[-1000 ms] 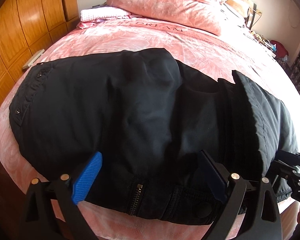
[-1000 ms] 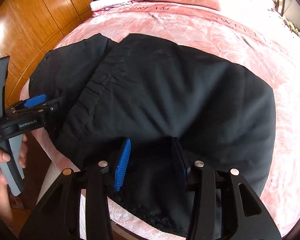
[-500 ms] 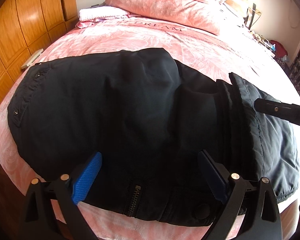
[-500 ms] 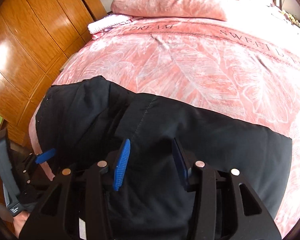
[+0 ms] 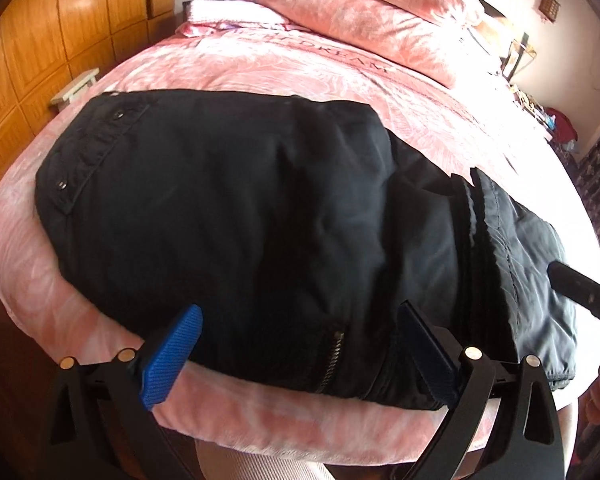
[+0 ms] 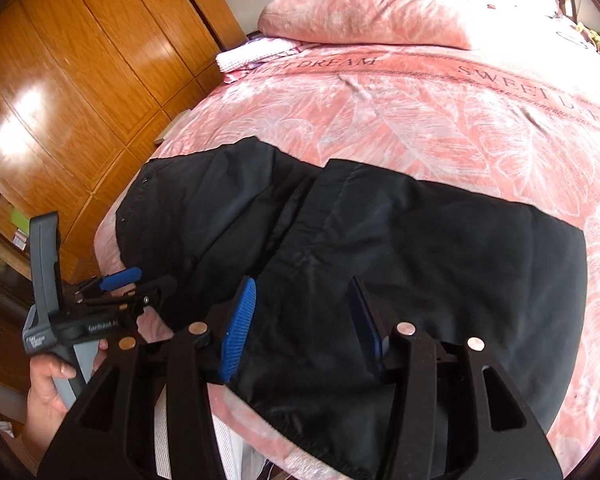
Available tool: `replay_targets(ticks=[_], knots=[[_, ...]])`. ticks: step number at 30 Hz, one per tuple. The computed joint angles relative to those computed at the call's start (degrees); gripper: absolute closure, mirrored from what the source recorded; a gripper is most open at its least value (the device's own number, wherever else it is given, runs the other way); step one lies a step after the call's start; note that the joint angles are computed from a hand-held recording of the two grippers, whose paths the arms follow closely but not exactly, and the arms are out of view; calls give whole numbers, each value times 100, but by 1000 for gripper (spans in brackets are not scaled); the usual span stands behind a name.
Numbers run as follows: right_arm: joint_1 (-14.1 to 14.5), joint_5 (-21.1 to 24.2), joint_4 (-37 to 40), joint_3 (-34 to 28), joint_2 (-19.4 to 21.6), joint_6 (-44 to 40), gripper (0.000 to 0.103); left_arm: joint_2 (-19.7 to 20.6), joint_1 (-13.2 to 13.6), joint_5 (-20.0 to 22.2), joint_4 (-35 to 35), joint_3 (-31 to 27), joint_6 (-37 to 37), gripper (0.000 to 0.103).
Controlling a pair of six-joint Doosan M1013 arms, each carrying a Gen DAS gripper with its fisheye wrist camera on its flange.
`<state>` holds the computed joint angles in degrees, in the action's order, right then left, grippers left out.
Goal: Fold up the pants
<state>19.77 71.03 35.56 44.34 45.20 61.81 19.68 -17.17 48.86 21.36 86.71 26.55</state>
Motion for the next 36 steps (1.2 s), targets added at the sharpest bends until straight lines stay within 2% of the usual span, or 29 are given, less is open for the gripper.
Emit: replay_targets(ticks=[2,5,6,12,17,19,20,21,25,26,30,33,34,36], knots=[[27,50,78,140,-62,-180,54,-129,66,-135,-174,185,-198,7],[117,56,-108,175,-44,-218,54,-265,190,-385,-488,425,-479,18],[140,41,-157,190,-34,-225,54,-300,254,-530,-688,491,-473,19],[142,78,-188,203,49,-118,55,-475,681,-1858,-2178,1071,-243,19],[154,57,-270,242,42,-163,55,-607,858,-2845,-3243,1500,22,19],[167,20,-321,269,28,-208,55,-653,895,-3153,-3143,1612,-286,24],[171,13,-339,274,26,-221,55,-664,911,-3188,-2947,1622,-490,30],[170,15,-340,272,30,-217,55,-661,943,-3160,-2973,1609,-443,31],[152,52,-277,260,47,-191,55,-662,1123,-3097,-3772,1639,112,35],[146,58,-265,261,48,-191,55,-714,1143,-3141,-3678,1706,-73,37],[150,72,-282,230,67,-211,55,-875,1061,-3103,-2406,1830,-1425,36],[154,68,-297,230,67,-219,53,-939,1057,-2937,-1937,1917,-2027,35],[157,56,-308,237,63,-219,53,-950,1074,-3067,-2029,1983,-2015,35],[160,24,-319,269,45,-257,53,-921,1154,-3370,-2714,2078,-1432,35]])
